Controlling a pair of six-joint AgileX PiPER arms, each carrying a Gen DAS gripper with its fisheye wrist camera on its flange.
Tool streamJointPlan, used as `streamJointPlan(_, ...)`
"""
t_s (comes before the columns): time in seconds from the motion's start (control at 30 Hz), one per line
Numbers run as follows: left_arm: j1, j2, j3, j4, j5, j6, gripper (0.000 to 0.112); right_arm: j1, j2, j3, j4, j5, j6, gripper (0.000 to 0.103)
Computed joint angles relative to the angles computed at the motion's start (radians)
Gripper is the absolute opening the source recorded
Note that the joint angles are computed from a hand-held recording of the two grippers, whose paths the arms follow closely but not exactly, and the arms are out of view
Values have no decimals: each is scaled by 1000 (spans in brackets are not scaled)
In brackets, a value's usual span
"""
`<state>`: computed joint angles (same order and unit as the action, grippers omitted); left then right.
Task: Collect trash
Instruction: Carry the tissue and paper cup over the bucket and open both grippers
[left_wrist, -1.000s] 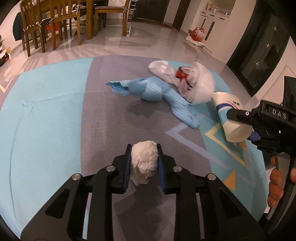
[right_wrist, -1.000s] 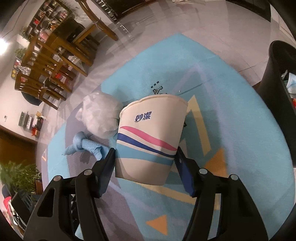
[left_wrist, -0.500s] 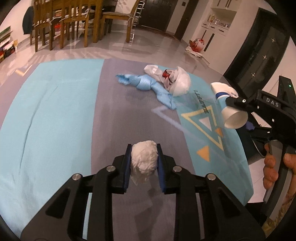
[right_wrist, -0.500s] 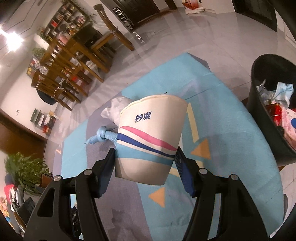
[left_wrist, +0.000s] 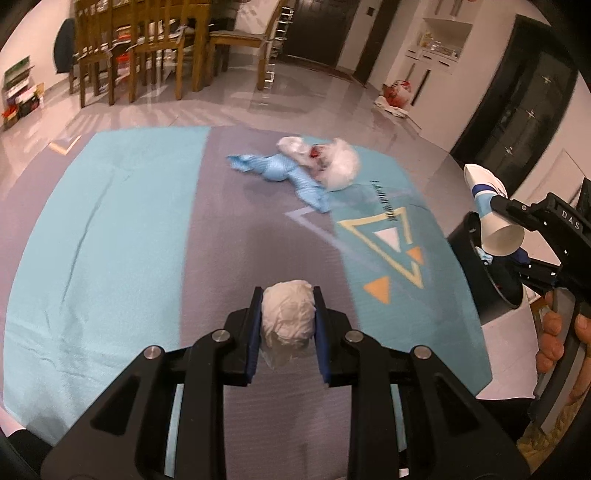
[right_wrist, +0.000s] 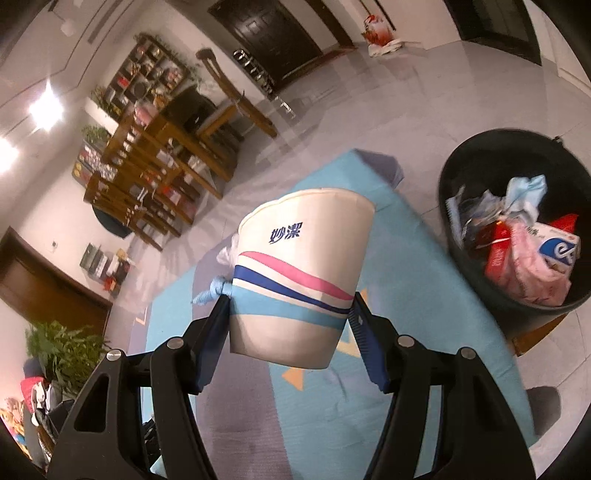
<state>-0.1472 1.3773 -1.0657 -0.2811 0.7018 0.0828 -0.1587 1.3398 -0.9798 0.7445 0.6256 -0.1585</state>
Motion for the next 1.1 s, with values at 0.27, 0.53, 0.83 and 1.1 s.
streamJointPlan(0.27, -191, 52, -119, 89, 0, -109, 26, -142, -86, 55, 45, -16, -121, 64)
streamJointPlan(0.53, -339, 160, -277, 92, 5, -131, 26, -370, -117, 105, 154, 41, -281, 64)
streamJointPlan(0.83, -464, 353, -520, 46, 47, -102, 27, -646, -49, 96, 246, 142, -372, 64)
streamJointPlan(1.1, -509, 618, -870, -130, 173, -15, 27, -688, 44, 31, 186, 148, -309, 64)
